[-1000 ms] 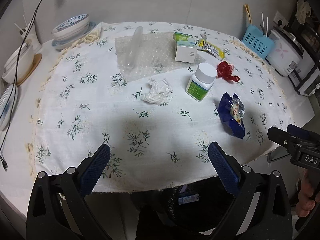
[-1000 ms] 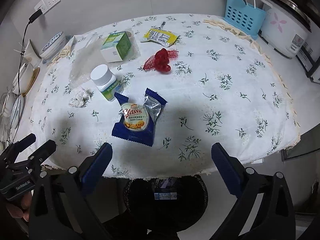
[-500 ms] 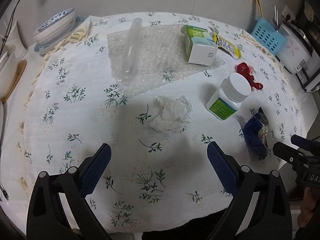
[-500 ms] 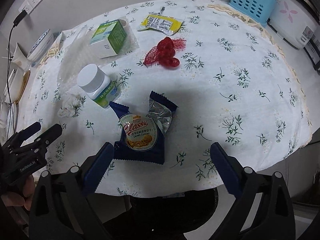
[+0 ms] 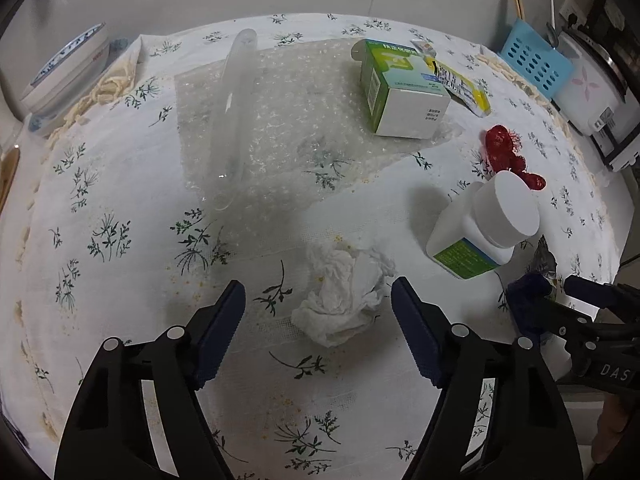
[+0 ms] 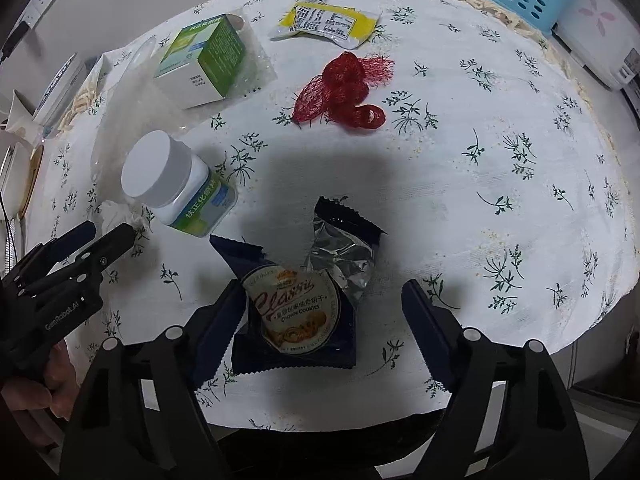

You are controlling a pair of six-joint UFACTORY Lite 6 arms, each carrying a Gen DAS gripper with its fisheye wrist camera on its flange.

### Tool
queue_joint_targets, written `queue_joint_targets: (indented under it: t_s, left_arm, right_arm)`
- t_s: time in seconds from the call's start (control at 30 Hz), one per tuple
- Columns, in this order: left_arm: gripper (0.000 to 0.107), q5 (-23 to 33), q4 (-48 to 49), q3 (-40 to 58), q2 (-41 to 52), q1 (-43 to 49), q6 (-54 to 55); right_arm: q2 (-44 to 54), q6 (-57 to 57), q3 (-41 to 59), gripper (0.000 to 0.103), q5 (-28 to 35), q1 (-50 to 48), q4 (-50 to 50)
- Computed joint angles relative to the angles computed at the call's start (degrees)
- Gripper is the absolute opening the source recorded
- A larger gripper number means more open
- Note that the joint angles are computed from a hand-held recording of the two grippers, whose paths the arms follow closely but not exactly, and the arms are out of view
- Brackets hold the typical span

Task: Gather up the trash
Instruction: 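Close left tool on white tissue while right tool grasps blue snack packet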

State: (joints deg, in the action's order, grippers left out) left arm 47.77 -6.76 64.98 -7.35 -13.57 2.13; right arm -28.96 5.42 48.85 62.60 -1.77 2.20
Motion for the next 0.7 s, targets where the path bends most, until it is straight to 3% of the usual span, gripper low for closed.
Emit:
queue_joint_targets:
  t_s: [0.37, 0.5, 0.7]
  left_arm:
    - [0.039, -0.74, -0.04, -0.30, 0.60, -1.63, 0.28]
    - [0.037, -1.21, 0.94, -0.77, 0.37, -2.14, -0.42]
    - [0.027, -0.85, 1.68, 0.09, 1.17, -2.64, -1.49]
  right_arm:
    - [3.12, 0.38, -0.21, 0.050, -1.81, 1.43, 0.37]
    - [3.76, 0.56, -0.13, 0.048, -2.26, 2.32, -0.45]
    - [4.82, 2.88, 0.30, 0.037, -2.72, 3.79, -2.60]
